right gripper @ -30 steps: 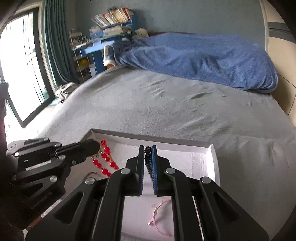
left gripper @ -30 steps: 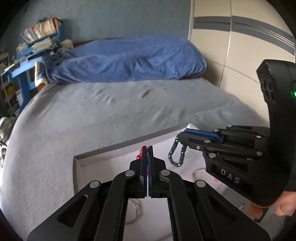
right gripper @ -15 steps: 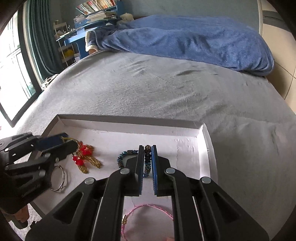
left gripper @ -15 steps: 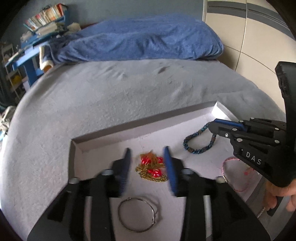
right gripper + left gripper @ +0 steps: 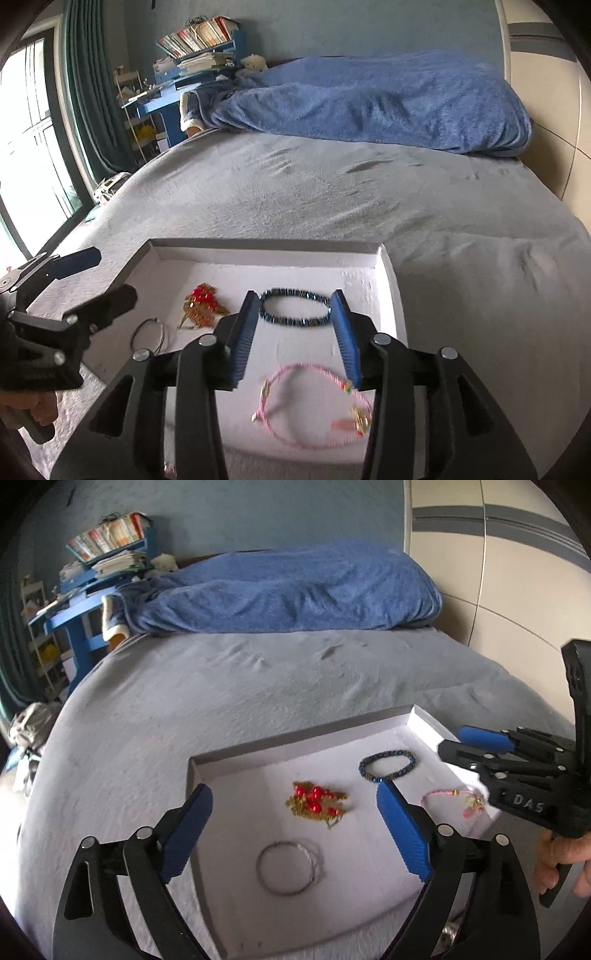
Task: Organize jewelry
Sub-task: 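Move both tools back over the remaining jewelry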
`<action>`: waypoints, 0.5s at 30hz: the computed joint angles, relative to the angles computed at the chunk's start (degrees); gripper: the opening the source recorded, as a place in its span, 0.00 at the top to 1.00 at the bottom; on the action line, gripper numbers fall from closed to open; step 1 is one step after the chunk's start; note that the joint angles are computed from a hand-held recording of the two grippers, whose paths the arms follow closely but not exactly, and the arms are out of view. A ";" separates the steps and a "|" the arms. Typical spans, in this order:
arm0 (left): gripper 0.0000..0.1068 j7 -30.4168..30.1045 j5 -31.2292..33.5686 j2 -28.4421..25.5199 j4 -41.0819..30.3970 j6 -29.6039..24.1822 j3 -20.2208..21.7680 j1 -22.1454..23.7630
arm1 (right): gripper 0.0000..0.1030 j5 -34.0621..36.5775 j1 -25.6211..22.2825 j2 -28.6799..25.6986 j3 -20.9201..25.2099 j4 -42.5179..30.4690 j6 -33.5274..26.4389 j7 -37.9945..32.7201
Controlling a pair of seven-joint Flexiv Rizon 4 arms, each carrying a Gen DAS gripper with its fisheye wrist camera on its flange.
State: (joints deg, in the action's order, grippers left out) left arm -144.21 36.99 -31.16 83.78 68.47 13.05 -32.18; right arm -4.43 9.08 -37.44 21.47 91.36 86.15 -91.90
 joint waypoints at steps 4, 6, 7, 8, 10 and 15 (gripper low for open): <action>0.15 -3.86 1.89 2.41 2.97 1.27 1.22 -1.32 | 0.53 0.66 -1.00 2.95 0.18 4.65 3.05 -0.23; 0.14 -6.28 3.51 3.61 4.26 1.89 1.68 -2.07 | 0.49 0.44 -1.13 4.12 -0.09 6.79 4.43 0.09; 0.14 -7.52 4.61 4.31 4.95 2.03 1.89 -2.59 | 0.49 0.50 -1.76 4.77 0.44 8.06 5.13 0.14; 0.14 -9.70 6.52 5.14 5.62 2.08 2.56 -3.68 | 0.48 0.44 -2.28 5.26 0.87 9.13 5.78 0.22; 0.13 -13.34 10.02 6.61 6.90 2.12 2.82 -4.91 | 0.45 0.42 -3.59 6.47 1.92 12.05 7.92 0.39; 0.12 -22.96 16.90 9.85 11.08 2.02 1.99 -6.85 | 0.37 -0.91 -7.54 8.80 5.03 19.13 12.73 1.93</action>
State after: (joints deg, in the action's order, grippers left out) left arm -167.17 53.89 -21.31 94.86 70.50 15.04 -39.03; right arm -5.34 1.54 -28.64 26.50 110.49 98.88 -89.96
